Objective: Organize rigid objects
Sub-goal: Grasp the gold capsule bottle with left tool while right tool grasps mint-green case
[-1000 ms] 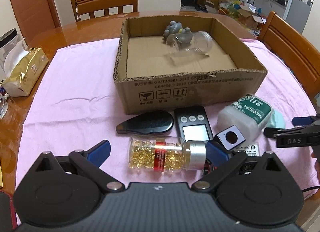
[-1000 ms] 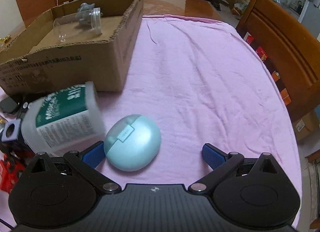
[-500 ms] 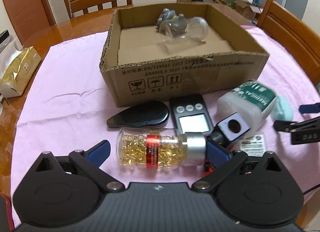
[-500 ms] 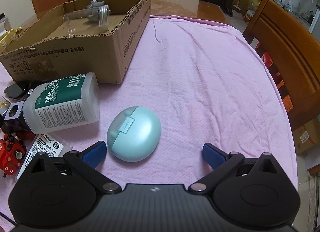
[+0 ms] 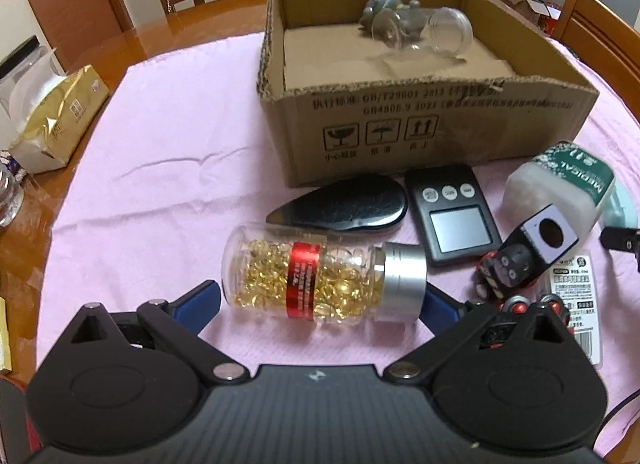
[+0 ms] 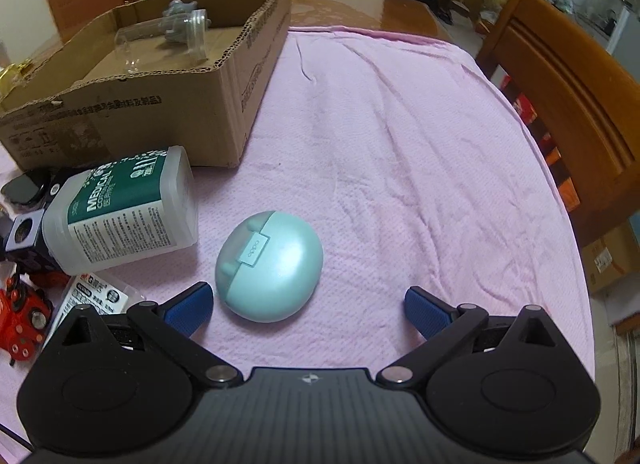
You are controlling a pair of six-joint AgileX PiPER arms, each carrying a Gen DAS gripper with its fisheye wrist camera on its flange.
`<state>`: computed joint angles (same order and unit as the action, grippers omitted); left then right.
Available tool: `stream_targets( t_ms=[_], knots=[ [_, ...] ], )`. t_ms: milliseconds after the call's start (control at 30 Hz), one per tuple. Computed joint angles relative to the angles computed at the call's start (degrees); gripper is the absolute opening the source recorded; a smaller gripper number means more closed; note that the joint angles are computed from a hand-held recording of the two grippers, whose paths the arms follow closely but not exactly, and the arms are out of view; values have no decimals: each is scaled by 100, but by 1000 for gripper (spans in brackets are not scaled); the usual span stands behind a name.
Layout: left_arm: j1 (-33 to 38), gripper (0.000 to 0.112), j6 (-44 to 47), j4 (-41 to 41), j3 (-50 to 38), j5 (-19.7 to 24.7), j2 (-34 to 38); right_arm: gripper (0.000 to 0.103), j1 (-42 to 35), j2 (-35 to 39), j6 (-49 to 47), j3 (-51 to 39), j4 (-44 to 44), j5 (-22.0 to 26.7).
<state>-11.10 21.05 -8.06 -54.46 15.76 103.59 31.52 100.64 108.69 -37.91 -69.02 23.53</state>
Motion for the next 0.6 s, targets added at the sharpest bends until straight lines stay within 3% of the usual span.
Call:
stream_targets(
  t_ms=[167, 300, 500, 600],
  knots=[
    [144, 102, 657, -662, -78, 70, 155, 103, 38, 231, 38, -306, 61, 149],
    [265, 102, 1171, -1182, -175, 176, 235, 103, -26, 61, 338, -31, -116, 165],
    [277, 102, 1475, -1409, -175, 130, 251, 102, 102, -56, 340, 146, -83, 386],
    [226, 102, 1418, -1268, -137, 43, 223, 91, 203, -64, 299, 71, -210, 367]
  ],
)
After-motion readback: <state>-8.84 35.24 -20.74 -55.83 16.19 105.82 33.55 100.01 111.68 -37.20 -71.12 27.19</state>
